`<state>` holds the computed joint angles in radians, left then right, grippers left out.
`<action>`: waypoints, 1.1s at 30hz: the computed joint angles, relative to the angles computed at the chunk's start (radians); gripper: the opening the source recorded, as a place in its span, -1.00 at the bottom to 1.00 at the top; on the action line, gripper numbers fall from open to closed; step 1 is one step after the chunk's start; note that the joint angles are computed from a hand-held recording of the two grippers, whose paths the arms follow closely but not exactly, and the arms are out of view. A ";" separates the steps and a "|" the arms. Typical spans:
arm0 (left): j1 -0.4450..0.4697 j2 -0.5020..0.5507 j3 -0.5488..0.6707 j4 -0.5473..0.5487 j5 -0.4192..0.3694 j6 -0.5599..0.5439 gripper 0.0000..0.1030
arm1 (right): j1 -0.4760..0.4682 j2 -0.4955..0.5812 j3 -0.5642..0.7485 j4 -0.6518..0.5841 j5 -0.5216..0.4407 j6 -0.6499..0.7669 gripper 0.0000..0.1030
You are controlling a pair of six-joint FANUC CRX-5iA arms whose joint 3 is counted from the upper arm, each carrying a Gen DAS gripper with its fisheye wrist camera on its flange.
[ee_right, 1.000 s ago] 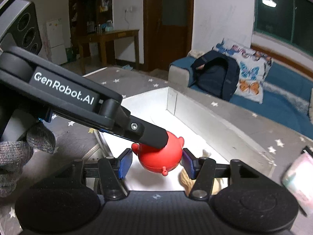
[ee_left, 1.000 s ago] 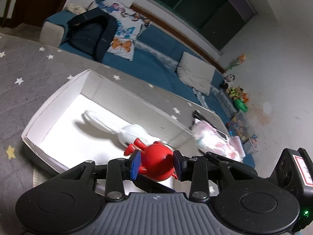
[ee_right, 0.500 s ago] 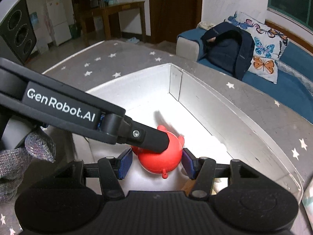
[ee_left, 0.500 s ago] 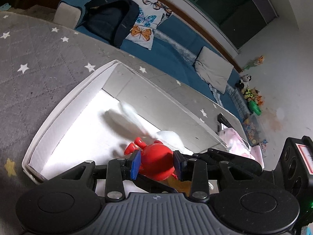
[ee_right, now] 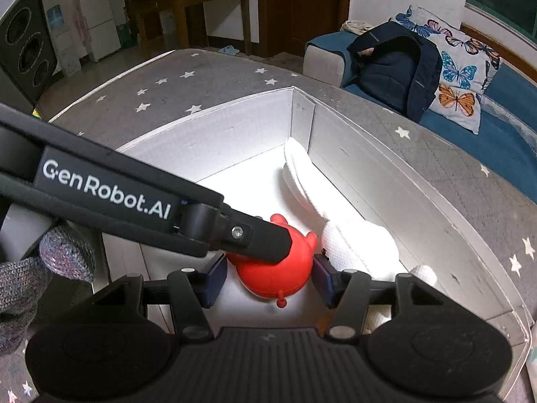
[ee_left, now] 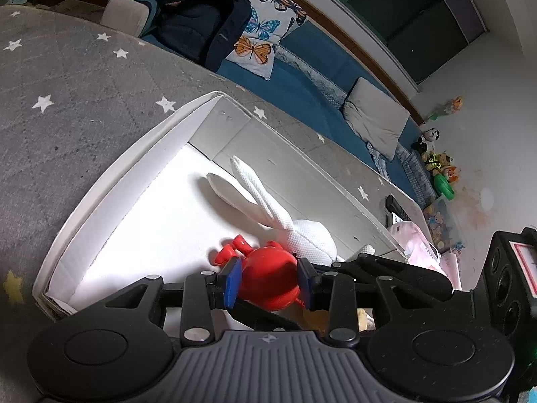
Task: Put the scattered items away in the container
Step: 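Lift the red toy with both grippers and carry it into the box, then release the red toy beside the rabbit by opening both grippers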
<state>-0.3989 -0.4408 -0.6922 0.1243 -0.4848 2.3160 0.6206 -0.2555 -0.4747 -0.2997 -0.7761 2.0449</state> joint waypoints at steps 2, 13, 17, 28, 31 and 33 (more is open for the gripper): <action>-0.005 0.000 0.011 -0.026 -0.012 0.025 -0.25 | 0.000 -0.004 -0.002 -0.001 0.000 0.002 0.10; -0.049 -0.020 0.063 -0.160 -0.066 0.160 -0.25 | -0.025 -0.067 -0.021 -0.028 -0.004 0.029 0.25; -0.084 -0.029 0.091 -0.226 -0.095 0.230 -0.25 | -0.049 -0.101 -0.020 -0.055 -0.024 0.045 0.25; -0.242 -0.035 0.188 -0.446 -0.205 0.467 -0.25 | -0.077 -0.250 -0.064 -0.057 -0.052 0.041 0.25; -0.307 -0.038 0.216 -0.521 -0.239 0.547 -0.25 | -0.090 -0.302 -0.076 -0.062 -0.068 0.044 0.25; -0.363 -0.033 0.240 -0.581 -0.272 0.606 -0.25 | -0.096 -0.341 -0.090 -0.058 -0.074 0.039 0.25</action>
<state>-0.7615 -0.4740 -0.4521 -0.4563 -0.7570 2.9224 0.5246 -0.5969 -0.5643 -0.3573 -0.8505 2.0837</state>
